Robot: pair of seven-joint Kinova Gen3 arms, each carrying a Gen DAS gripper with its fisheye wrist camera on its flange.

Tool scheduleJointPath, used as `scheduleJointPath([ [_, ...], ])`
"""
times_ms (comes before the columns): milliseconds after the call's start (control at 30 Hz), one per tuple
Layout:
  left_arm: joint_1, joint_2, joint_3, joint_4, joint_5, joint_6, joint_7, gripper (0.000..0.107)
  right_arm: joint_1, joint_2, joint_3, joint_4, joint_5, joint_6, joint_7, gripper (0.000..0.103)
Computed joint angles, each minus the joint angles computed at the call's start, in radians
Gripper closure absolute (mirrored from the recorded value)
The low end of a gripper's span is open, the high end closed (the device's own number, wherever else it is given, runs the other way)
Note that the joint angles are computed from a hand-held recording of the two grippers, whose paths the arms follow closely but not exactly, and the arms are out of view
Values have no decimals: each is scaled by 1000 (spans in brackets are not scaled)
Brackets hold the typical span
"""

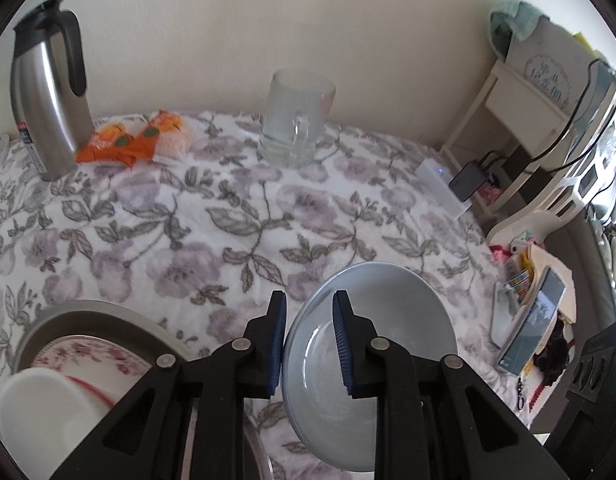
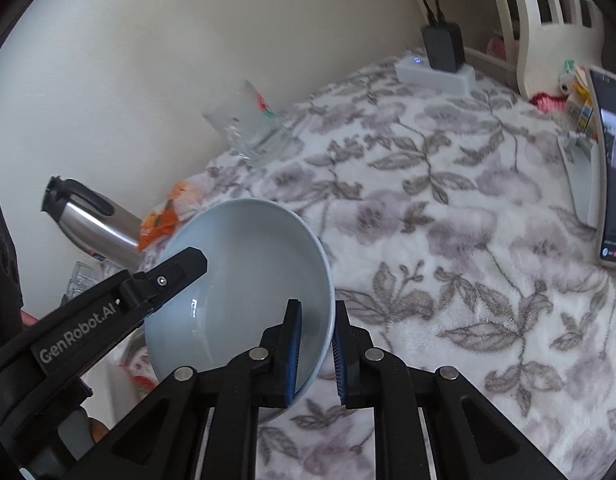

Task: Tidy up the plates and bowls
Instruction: 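Lift the pale round bowl with both grippers and carry it to the basin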

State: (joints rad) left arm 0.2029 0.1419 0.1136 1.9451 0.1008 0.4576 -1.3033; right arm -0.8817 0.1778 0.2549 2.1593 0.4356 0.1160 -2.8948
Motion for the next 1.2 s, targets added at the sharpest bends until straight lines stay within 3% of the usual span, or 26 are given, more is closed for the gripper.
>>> scheduleJointPath([
  [100,-11,-41,-2,10,11,9,-13,83,-92,-27,60,-12,83,40,-87,87],
  [267,-41,-104,-7,28,72,27,-74,83,-153,-61,60,-21,227,90,-241,87],
  [700,-93,-243,-88,100,248,77,-256,83,-131,-90,-134,-85,359,247,-380,87],
  [1200,-148,-393,-244,201,381,132,-428,83,-46,-47,-382,-201,389,379,-366,87],
])
